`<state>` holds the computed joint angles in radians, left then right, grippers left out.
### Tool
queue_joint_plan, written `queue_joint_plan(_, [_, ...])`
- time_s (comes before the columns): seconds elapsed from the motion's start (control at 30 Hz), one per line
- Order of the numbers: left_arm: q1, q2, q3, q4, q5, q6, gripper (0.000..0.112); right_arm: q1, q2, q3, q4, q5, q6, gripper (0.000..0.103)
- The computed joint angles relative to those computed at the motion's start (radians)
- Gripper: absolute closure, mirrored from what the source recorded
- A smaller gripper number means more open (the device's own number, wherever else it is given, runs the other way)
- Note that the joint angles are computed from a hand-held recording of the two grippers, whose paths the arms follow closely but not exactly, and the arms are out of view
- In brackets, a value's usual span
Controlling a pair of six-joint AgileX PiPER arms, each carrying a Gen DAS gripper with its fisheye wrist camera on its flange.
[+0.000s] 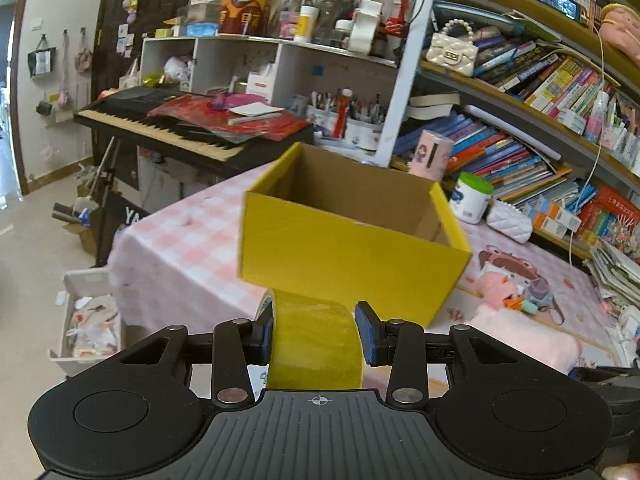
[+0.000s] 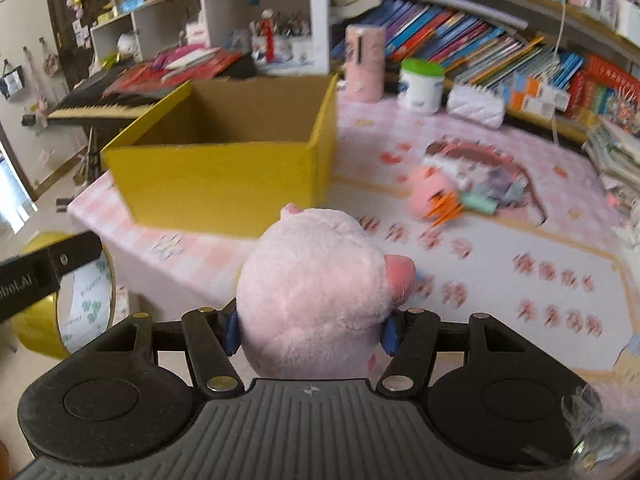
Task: Organize objects
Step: 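Carry the tape roll and pink pig toward the yellow box with both tools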
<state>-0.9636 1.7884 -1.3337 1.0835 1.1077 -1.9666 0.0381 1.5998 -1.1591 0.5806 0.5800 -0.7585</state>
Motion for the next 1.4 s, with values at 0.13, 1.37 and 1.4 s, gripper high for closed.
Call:
queue_joint_plan(0.13, [-0.011,-0.079,0.114,0.005,-0.012,-0.027,0.074,0.077,-0.06,0.092,-0.068,-0.041,0.11,0.044])
queue_joint_plan(1.37, [-0.062,-0.332,0.417,0.089,-0.058,-0.1,0.074,0.311,-0.225,0.257,-0.467,-0.092,0.696,0.043])
queue_joint_plan(1.4, [-0.061,-0.332,0.417,0.092,-0.059,-0.101,0.074,0.309,-0.223,0.257,-0.468,-0.094,0.697,0.043])
